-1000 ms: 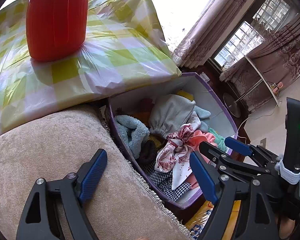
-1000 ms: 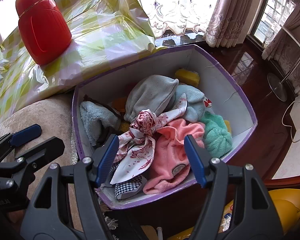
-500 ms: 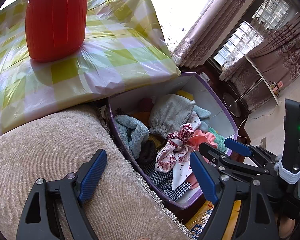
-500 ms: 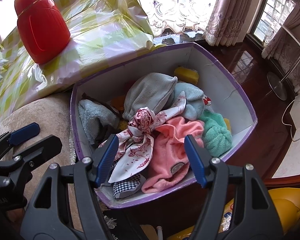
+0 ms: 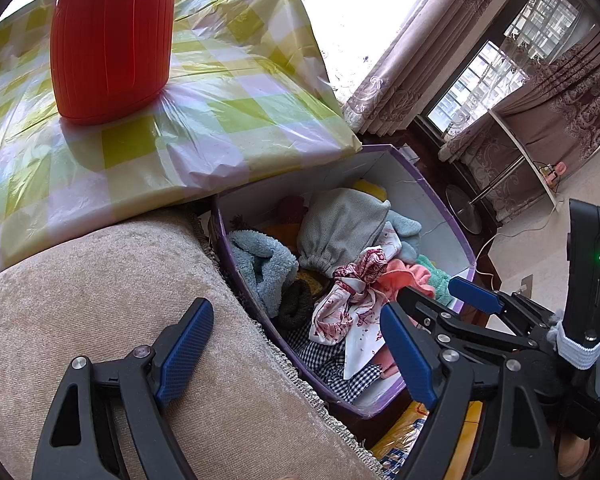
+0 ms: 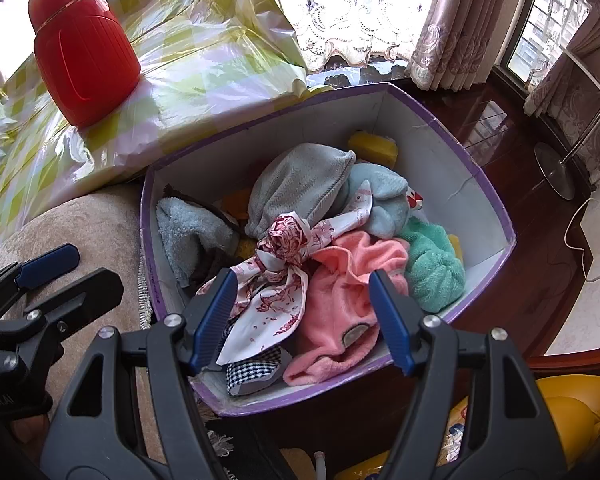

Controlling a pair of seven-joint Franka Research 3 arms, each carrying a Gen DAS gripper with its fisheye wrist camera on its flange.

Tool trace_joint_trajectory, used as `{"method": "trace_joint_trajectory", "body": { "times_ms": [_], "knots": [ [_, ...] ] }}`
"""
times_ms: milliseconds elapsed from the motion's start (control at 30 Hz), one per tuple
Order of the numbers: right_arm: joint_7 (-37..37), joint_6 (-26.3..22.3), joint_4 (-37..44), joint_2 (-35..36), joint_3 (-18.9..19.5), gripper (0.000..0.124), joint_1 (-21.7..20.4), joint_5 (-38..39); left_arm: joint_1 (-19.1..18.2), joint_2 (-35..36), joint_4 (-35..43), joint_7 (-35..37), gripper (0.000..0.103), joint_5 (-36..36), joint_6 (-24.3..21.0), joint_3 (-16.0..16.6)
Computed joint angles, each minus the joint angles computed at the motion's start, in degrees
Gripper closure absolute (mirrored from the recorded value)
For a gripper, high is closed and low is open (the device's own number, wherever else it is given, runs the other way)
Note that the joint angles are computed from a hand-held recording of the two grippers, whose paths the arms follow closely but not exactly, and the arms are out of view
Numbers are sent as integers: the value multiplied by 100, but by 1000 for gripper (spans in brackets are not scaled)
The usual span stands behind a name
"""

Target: Organize soft objects

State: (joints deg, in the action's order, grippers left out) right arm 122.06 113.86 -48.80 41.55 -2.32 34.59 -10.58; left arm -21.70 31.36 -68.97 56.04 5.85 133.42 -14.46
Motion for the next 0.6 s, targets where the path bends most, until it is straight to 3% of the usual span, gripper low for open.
{"method": "trace_joint_trajectory", "body": {
  "times_ms": [600],
  "knots": [
    [28, 14, -83, -47, 10, 53, -18, 33, -8, 12, 13, -4, 16, 6, 0, 3]
  ]
}}
